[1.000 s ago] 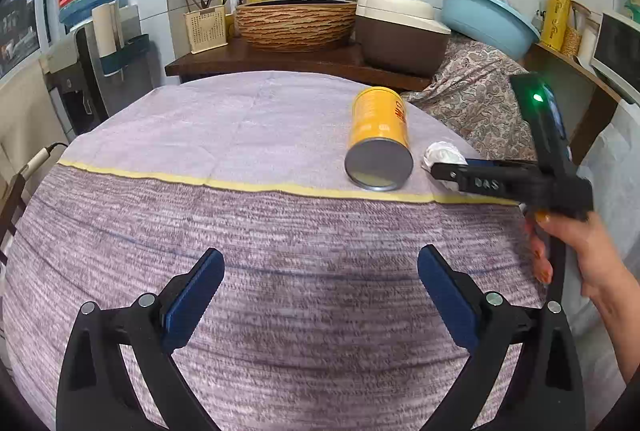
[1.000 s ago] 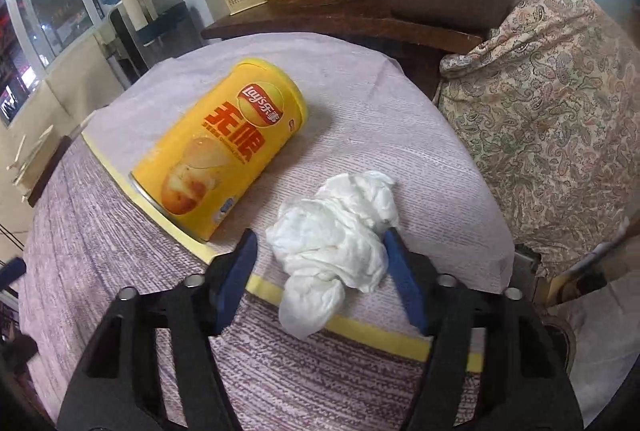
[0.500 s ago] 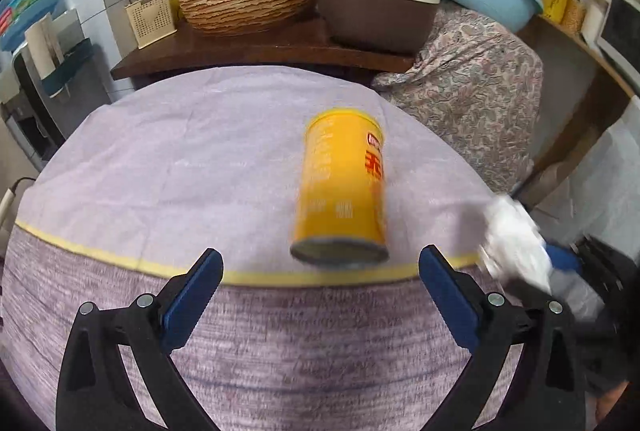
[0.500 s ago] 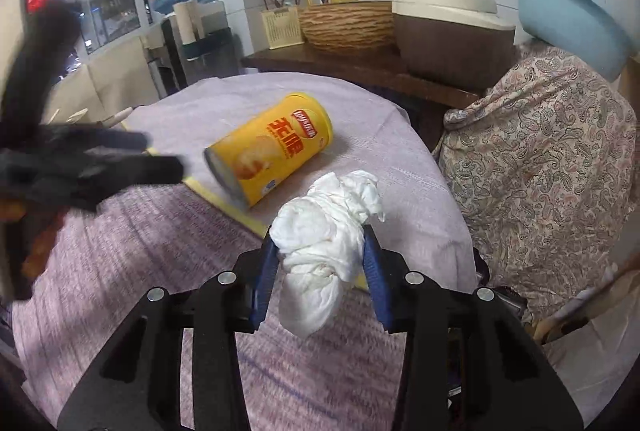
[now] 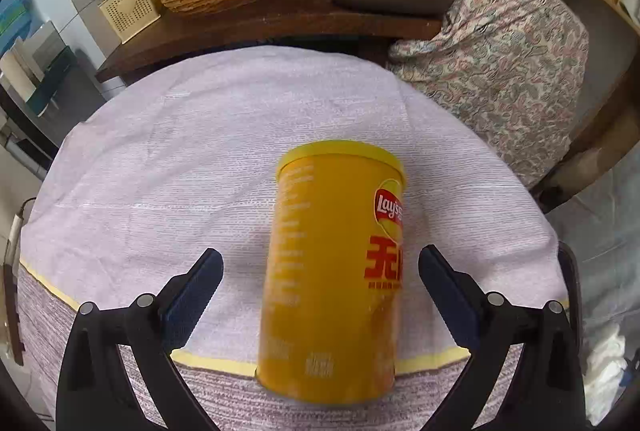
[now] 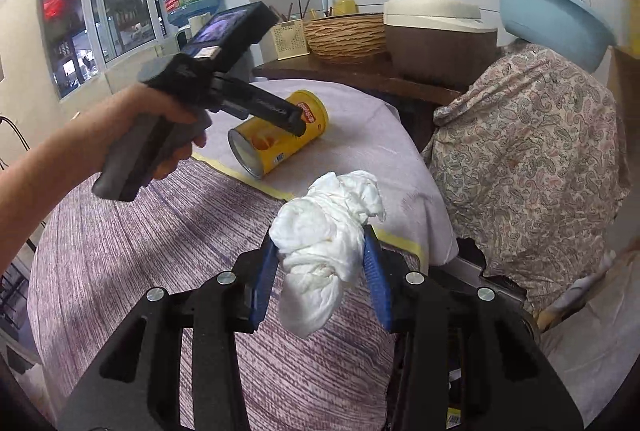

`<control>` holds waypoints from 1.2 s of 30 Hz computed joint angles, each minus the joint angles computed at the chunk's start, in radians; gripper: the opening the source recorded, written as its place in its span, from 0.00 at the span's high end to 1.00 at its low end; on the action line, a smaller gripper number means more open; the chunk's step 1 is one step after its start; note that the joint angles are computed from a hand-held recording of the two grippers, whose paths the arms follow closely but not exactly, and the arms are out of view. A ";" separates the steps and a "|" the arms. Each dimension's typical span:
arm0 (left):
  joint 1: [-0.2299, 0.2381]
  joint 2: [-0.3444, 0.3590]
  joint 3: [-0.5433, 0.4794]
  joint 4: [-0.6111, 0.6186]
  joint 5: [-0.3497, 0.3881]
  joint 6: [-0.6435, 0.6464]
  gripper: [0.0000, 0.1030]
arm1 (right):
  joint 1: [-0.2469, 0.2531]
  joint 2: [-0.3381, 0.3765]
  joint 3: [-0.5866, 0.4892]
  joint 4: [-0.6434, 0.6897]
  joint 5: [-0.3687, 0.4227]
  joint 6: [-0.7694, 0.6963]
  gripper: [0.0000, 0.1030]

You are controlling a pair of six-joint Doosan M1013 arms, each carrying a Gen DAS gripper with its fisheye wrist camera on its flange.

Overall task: Collect trash
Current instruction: 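Grasp the yellow Lay's chip can with the left tool while the right tool holds the tissue, then carry the chip can and tissue with both tools over the black bin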

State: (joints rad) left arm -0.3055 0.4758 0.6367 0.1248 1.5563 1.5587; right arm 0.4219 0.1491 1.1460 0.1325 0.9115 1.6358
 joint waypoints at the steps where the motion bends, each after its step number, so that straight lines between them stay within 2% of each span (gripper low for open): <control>1: -0.002 0.005 -0.003 0.006 0.006 0.003 0.14 | -0.003 -0.005 0.008 0.007 -0.002 0.001 0.59; 3: -0.005 0.016 -0.013 0.012 0.023 0.010 0.29 | -0.008 -0.014 0.028 0.006 -0.015 0.008 0.60; 5: -0.008 0.015 -0.005 0.028 0.027 0.012 0.36 | -0.010 -0.025 0.046 -0.006 -0.027 0.017 0.59; 9: -0.014 -0.019 0.054 0.069 -0.038 0.002 0.37 | -0.020 -0.041 0.075 0.014 -0.045 0.022 0.59; 13: 0.005 -0.085 0.145 0.011 -0.136 -0.065 0.37 | -0.020 -0.057 0.101 -0.003 -0.068 0.037 0.59; 20: 0.003 -0.282 0.393 -0.086 -0.376 -0.053 0.37 | -0.028 -0.106 0.163 -0.013 -0.125 0.078 0.59; 25: -0.041 -0.451 0.588 -0.098 -0.549 -0.046 0.37 | -0.026 -0.148 0.220 -0.058 -0.155 0.142 0.59; 28: -0.070 -0.527 0.669 -0.130 -0.617 -0.053 0.37 | -0.019 -0.181 0.266 -0.120 -0.162 0.213 0.59; 31: -0.108 -0.582 0.734 -0.146 -0.670 -0.063 0.37 | -0.015 -0.215 0.313 -0.173 -0.157 0.292 0.59; 34: -0.168 -0.621 0.789 -0.089 -0.720 -0.101 0.37 | -0.009 -0.246 0.355 -0.230 -0.138 0.372 0.59; 36: -0.191 -0.636 0.816 -0.116 -0.742 -0.097 0.37 | -0.001 -0.263 0.380 -0.277 -0.113 0.424 0.59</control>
